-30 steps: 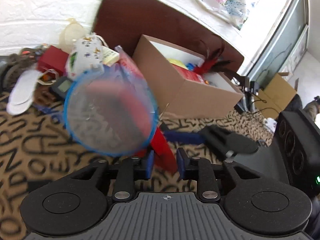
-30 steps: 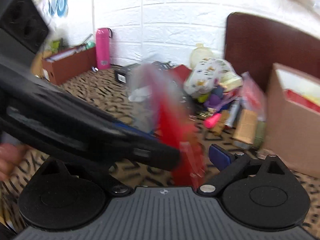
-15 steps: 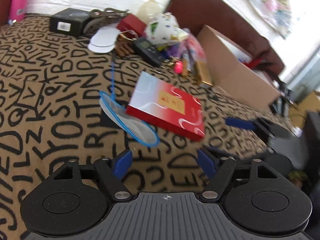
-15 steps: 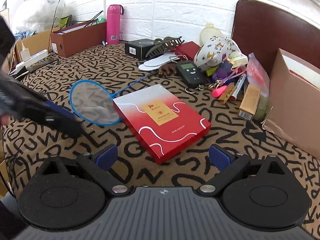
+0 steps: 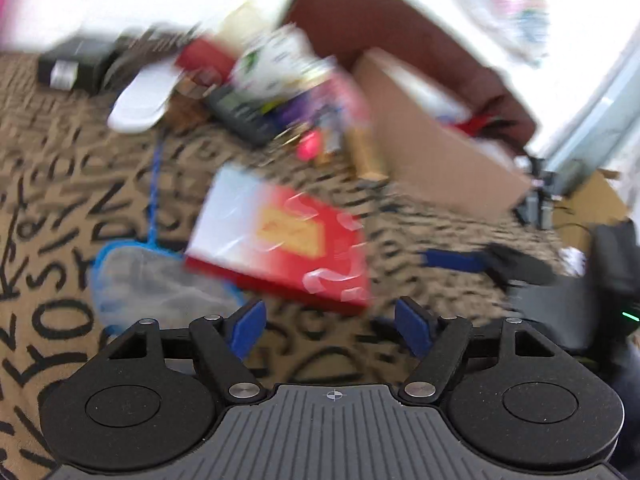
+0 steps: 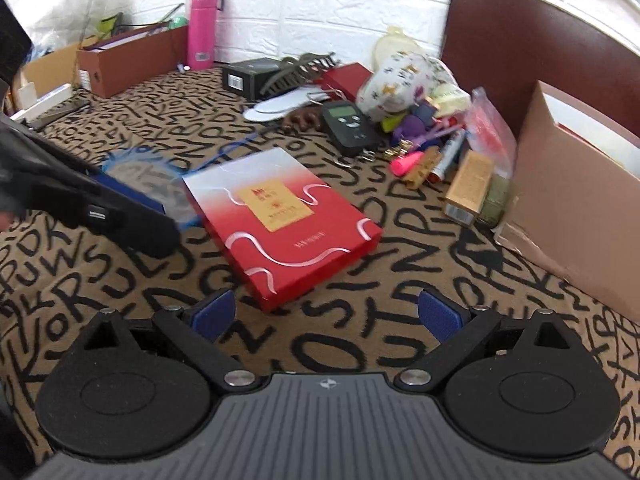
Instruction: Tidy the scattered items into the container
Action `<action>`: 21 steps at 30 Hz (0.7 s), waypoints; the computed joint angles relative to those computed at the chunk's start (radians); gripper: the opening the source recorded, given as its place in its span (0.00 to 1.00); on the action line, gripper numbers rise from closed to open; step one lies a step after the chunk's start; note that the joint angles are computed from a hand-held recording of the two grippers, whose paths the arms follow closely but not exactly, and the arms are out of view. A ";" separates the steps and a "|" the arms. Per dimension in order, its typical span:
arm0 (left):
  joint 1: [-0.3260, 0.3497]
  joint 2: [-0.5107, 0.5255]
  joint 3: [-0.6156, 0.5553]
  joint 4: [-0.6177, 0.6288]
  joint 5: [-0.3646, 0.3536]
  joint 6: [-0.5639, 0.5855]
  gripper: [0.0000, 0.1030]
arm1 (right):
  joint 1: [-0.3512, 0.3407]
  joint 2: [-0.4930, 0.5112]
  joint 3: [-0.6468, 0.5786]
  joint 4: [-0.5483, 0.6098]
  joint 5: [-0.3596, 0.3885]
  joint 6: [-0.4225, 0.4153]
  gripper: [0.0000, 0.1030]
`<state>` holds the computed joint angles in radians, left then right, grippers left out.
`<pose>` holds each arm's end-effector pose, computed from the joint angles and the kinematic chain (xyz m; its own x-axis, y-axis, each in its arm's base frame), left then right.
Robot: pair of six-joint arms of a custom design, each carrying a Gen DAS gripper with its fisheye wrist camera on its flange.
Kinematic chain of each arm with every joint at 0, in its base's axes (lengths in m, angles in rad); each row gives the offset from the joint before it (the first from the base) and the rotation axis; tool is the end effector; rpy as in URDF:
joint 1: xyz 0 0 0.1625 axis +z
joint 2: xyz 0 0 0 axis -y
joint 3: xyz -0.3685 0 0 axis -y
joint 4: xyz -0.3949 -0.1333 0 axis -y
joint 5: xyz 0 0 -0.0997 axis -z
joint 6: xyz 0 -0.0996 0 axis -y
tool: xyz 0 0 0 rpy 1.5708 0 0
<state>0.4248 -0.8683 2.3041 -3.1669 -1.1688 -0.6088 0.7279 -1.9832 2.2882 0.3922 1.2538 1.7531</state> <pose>-0.2974 -0.3236 -0.0221 -0.8722 0.4341 -0.2256 0.4884 0.7986 -0.3518 -0.0680 -0.2807 0.2443 -0.6184 -0.3203 0.7177 -0.7102 0.6187 -0.3358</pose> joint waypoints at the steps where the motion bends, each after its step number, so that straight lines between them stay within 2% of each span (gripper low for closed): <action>1: 0.017 0.010 -0.015 0.018 -0.001 -0.005 0.78 | 0.002 0.004 -0.005 -0.003 0.003 0.006 0.95; 3: 0.036 0.025 -0.031 0.033 0.024 -0.009 0.78 | 0.004 0.018 -0.019 -0.001 0.002 0.008 0.95; 6: 0.064 0.026 -0.031 -0.011 0.003 -0.017 0.78 | 0.032 0.066 -0.056 0.008 0.019 0.001 0.96; 14: 0.102 0.068 -0.073 -0.061 0.007 -0.021 0.78 | 0.147 0.242 -0.179 0.045 0.083 -0.085 0.98; 19: 0.134 0.080 -0.105 -0.058 0.009 0.004 0.78 | 0.189 0.375 -0.298 0.113 0.106 -0.089 1.00; 21: 0.139 0.083 -0.116 -0.048 0.013 0.012 0.78 | 0.172 0.412 -0.329 0.140 0.062 -0.111 1.00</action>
